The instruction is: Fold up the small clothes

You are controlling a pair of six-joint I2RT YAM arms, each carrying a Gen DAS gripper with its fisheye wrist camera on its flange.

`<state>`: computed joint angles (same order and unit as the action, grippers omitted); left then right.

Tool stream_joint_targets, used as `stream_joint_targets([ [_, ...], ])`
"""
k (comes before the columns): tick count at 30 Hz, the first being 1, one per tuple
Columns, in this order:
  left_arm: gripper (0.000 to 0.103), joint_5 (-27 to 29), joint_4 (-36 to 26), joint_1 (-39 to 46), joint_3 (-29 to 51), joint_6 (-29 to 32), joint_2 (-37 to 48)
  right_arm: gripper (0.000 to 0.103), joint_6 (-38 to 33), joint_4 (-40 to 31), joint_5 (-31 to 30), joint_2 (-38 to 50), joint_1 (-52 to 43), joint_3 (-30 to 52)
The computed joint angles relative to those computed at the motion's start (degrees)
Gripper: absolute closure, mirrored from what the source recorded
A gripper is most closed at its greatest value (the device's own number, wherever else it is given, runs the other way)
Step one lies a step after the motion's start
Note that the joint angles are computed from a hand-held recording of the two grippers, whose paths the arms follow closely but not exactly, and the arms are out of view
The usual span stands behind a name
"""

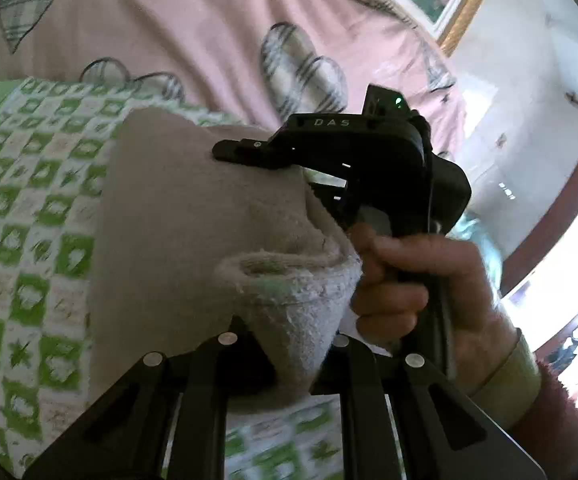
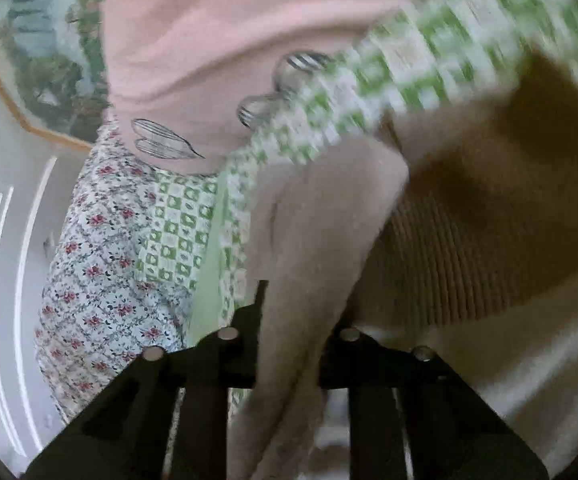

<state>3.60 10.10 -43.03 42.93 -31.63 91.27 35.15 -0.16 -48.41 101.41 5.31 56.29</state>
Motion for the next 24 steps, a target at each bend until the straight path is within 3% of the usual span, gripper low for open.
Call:
stream_joint_targets([
  [4, 0.09, 0.7, -1.3, -3.6, 7.8, 0.2, 5.2, 0.087, -13.9, -11.9, 3.1, -7.5, -4.3, 2.3],
  [10, 0.09, 2.7, -2.4, -7.9, 18.5, -1.9, 18.3, 0.087, -29.1, -22.7, 10.7, -6.8, -11.4, 1.8],
  [15, 0.088, 3.0, -6.6, -10.2, 25.7, -1.8, 26.2, 0.086, -32.4, -22.3, 16.3, -5.0, -12.3, -0.5],
  [18, 0.083, 3.1, -7.6, -10.6, 26.2, -2.0, 26.9, 0.081, -32.7, -20.3, 17.5, -4.4, -12.4, -1.7],
  [24, 0.063, 5.4, -8.9, -9.7, 21.7, -2.0, 21.8, 0.079, -33.6, -16.1, 17.3, -5.7, -11.5, -4.3],
])
